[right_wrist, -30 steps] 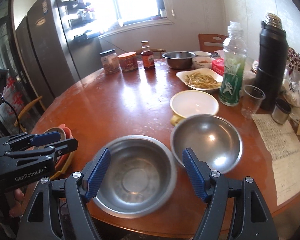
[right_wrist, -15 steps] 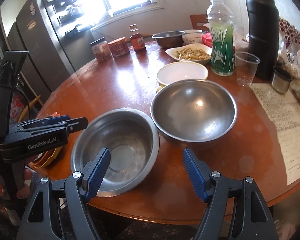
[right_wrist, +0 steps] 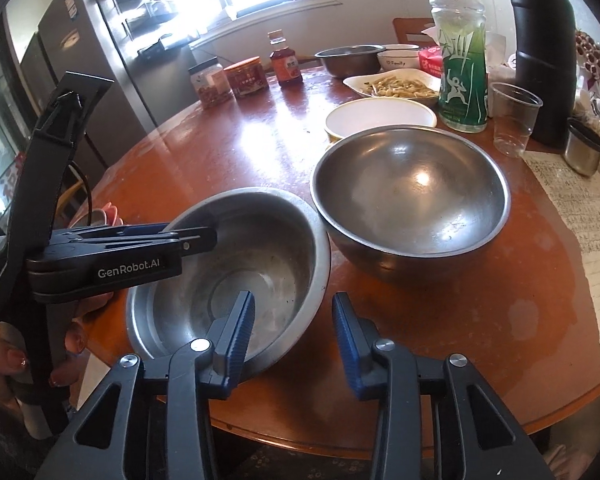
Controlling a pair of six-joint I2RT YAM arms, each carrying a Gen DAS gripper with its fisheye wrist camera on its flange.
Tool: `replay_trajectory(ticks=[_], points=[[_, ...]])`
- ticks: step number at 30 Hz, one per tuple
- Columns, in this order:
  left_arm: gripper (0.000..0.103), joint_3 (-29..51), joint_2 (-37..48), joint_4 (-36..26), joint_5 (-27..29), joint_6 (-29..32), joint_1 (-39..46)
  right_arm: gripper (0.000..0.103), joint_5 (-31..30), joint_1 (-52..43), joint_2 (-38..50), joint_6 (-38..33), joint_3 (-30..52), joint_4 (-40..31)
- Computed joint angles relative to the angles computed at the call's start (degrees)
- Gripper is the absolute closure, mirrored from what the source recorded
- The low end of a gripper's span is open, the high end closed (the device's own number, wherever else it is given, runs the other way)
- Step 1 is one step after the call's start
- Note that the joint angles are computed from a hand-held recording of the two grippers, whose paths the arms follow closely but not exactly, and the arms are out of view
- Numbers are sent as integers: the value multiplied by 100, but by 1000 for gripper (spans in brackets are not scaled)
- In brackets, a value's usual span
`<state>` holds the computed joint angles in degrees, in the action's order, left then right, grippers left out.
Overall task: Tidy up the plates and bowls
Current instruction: 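Grasp the wide steel bowl rim with the left tool and lift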
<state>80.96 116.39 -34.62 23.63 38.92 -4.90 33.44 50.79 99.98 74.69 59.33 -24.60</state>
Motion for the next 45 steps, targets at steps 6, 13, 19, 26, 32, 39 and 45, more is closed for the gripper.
replay_trajectory(ticks=[6,13,19,26,32,39,45], points=[[62,-220,-69,92,42,132,-5,70,-35,10,40,-27,-7,34],[68,-346,-175,-5,63,374,119,76,-52,-11,76,-61,31,1],[69,-613,-339,-75,80,653,247,76,-104,-60,181,-148,142,-75],[69,-925,-594,-200,150,948,393,76,-140,-135,278,-228,238,-175],[68,-1351,-886,-44,181,1046,480,76,-198,-236,307,-240,263,-199],[68,-1413,-934,74,193,934,598,76,-237,-266,429,-408,377,-113],[68,-1394,-893,159,193,827,538,75,-234,-318,478,-374,414,-111]])
